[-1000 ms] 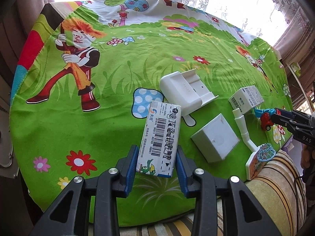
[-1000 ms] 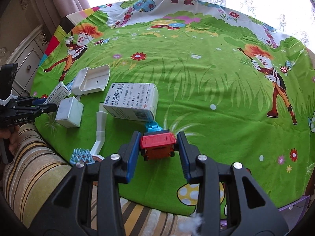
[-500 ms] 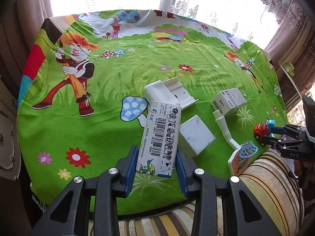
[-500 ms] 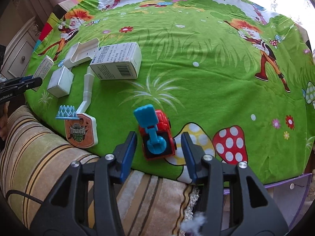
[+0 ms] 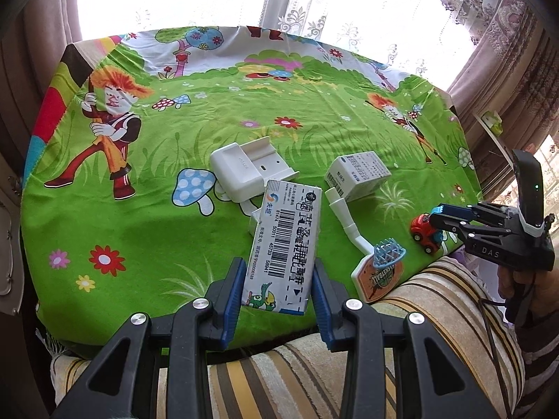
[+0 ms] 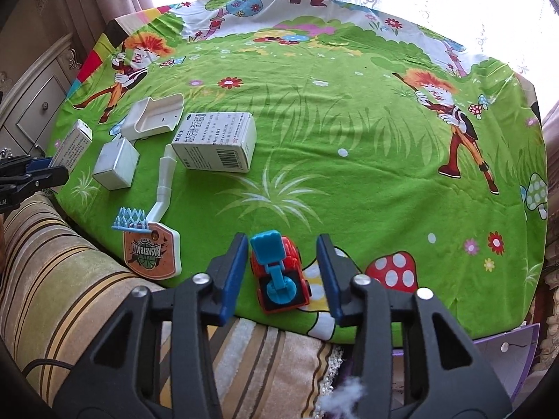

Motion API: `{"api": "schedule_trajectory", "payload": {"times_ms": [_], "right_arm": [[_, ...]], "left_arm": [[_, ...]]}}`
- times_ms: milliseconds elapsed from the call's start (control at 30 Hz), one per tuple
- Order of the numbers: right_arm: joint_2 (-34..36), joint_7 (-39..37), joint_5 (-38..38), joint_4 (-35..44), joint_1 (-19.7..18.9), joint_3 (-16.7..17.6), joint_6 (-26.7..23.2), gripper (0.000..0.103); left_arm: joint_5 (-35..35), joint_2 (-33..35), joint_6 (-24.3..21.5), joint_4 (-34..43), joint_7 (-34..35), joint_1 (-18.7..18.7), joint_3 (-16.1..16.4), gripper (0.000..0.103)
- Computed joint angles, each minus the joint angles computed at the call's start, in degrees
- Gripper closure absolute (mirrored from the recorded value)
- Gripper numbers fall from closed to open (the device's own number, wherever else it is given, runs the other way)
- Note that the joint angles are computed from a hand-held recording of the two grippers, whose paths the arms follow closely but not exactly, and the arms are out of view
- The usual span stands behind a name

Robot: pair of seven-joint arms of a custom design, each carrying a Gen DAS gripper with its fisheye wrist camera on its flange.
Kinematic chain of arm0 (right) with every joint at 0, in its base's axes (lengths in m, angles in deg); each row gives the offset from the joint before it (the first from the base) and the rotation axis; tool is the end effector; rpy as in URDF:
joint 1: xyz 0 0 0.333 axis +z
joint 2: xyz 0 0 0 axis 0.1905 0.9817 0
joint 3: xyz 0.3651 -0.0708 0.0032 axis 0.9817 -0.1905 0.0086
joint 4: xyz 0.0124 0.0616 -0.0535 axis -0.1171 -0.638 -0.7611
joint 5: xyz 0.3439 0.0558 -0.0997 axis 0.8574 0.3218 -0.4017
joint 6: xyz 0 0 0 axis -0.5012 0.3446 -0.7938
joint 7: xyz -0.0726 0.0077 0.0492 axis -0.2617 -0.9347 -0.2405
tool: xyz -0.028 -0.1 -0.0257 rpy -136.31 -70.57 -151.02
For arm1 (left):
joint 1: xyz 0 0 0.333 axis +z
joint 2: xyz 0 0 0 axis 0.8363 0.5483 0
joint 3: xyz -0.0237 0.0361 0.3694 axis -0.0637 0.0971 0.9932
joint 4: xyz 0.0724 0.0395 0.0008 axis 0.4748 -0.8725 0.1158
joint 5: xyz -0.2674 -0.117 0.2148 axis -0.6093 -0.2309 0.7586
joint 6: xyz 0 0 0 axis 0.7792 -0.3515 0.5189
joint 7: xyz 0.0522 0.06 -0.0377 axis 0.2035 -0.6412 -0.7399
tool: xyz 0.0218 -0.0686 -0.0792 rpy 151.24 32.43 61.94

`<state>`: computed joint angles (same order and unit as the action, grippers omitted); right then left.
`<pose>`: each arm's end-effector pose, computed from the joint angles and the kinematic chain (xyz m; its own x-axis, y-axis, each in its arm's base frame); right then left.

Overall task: Organize rigid objects
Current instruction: 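Carry the barcode box and red toy car toward the purple-rimmed box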

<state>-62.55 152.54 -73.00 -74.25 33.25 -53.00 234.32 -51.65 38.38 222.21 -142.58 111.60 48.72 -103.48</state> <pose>0.6193 0.2281 0.3585 0.1350 -0.9894 -0.0536 -0.8646 -0.0912 -0.4941 0.6511 -0.2659 0.3815 -0.4049 -0.8915 0.2034 -0.8189 0.2546 -0.5144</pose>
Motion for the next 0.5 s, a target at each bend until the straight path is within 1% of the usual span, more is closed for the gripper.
{"api": "schedule_trajectory", "payload": {"times_ms": [33, 67, 167, 433, 500], "right_arm": [[0.1, -0.5, 0.2, 0.0, -0.4, 0.5, 0.3, 0.076], [0.0, -0.2, 0.0, -0.4, 0.0, 0.1, 1.1, 0.081], [-1.0, 1.2, -0.6, -1.9, 1.5, -1.9, 3.2, 0.083], [-5.3, 6.7, -3.9, -6.8, 5.6, -7.7, 5.7, 0.083], [-6.7, 8.8, -5.5, -8.6, 7.1, -9.7, 6.4, 0.083]], "left_arm": [[-0.3, -0.2, 0.2, -0.3, 0.1, 0.2, -0.4, 0.065], [-0.4, -0.3, 0.3, -0.6, 0.1, 0.2, -0.6, 0.065], [-0.6, -0.8, 0.7, -1.2, 0.3, 0.2, -1.1, 0.065], [-2.1, -1.7, 1.2, -2.5, 2.5, 0.2, -3.7, 0.065], [-2.6, -1.9, 1.2, -2.7, 3.3, 0.1, -4.5, 0.065]]}}
